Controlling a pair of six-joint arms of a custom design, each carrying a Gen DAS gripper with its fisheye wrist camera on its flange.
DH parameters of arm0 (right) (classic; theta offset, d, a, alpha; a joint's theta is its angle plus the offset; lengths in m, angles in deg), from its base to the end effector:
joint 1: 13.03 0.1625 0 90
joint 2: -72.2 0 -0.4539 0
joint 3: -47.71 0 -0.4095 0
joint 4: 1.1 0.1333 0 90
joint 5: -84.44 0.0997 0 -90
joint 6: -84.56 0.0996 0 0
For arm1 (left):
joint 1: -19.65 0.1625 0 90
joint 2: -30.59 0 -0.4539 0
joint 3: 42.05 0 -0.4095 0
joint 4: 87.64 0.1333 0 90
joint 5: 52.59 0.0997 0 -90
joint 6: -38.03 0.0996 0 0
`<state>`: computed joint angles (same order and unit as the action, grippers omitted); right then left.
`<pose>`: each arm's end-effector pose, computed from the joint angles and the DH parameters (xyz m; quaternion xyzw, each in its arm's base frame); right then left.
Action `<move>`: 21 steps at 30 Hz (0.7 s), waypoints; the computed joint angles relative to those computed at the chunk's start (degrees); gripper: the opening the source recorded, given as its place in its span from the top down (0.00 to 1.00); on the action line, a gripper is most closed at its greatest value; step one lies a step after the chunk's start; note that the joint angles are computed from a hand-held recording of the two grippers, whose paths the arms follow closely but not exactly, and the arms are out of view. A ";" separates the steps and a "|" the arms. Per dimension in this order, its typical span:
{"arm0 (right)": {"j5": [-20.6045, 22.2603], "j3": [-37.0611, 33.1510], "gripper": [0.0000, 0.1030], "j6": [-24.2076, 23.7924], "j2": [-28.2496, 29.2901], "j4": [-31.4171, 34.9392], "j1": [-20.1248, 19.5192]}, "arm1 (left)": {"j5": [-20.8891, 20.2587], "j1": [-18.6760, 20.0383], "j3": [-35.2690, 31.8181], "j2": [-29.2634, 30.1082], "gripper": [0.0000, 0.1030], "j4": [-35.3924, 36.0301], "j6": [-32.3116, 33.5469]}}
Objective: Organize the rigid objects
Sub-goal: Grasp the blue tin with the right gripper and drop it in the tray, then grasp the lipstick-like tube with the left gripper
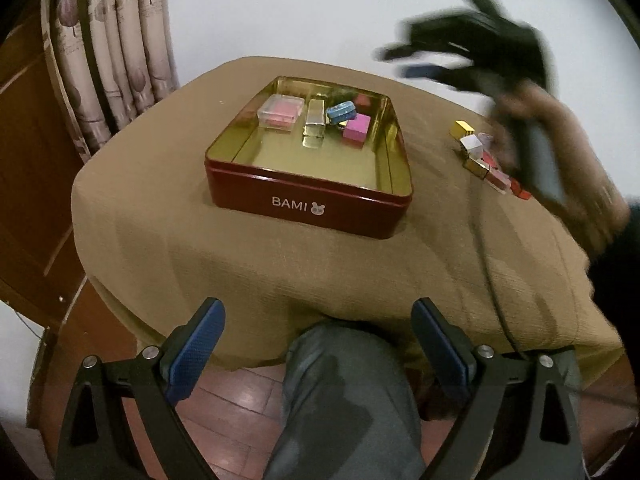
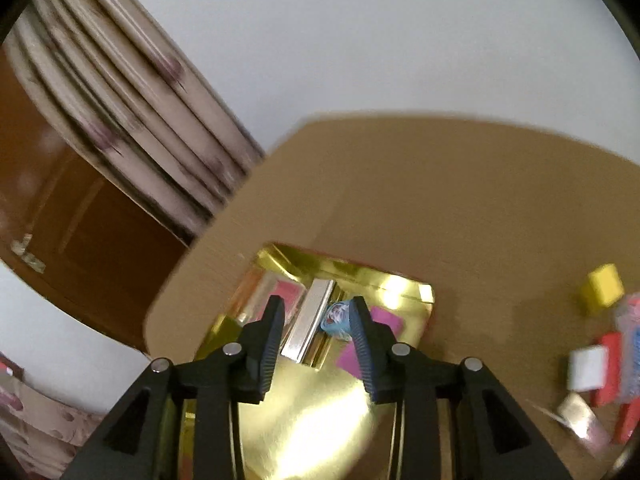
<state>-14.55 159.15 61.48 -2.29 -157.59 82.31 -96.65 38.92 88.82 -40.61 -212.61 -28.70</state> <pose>0.1716 -0.5704 0.3173 0.2173 -0.9394 0.2394 0.1141 -0.3239 -0.3303 0.1341 0.1148 0.8959 -0.2838 0.3218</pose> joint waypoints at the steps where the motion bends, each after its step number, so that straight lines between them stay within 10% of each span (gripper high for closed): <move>1: -0.53 1.61 0.67 -1.42 -1.84 -2.14 -0.65 | 0.13 -0.30 -0.09 0.26 0.10 0.00 -0.03; 9: -12.36 16.40 0.58 -25.14 -19.59 -23.14 -17.07 | -0.89 -1.69 -2.69 5.32 0.10 -6.39 7.66; 21: -1.12 13.18 0.48 -20.58 -26.59 -12.52 -31.84 | -12.82 8.62 -24.24 25.46 0.11 -18.80 19.11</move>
<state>-15.67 172.33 40.90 -28.88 -170.11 50.48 -109.47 47.54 64.58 -15.15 -231.42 -9.59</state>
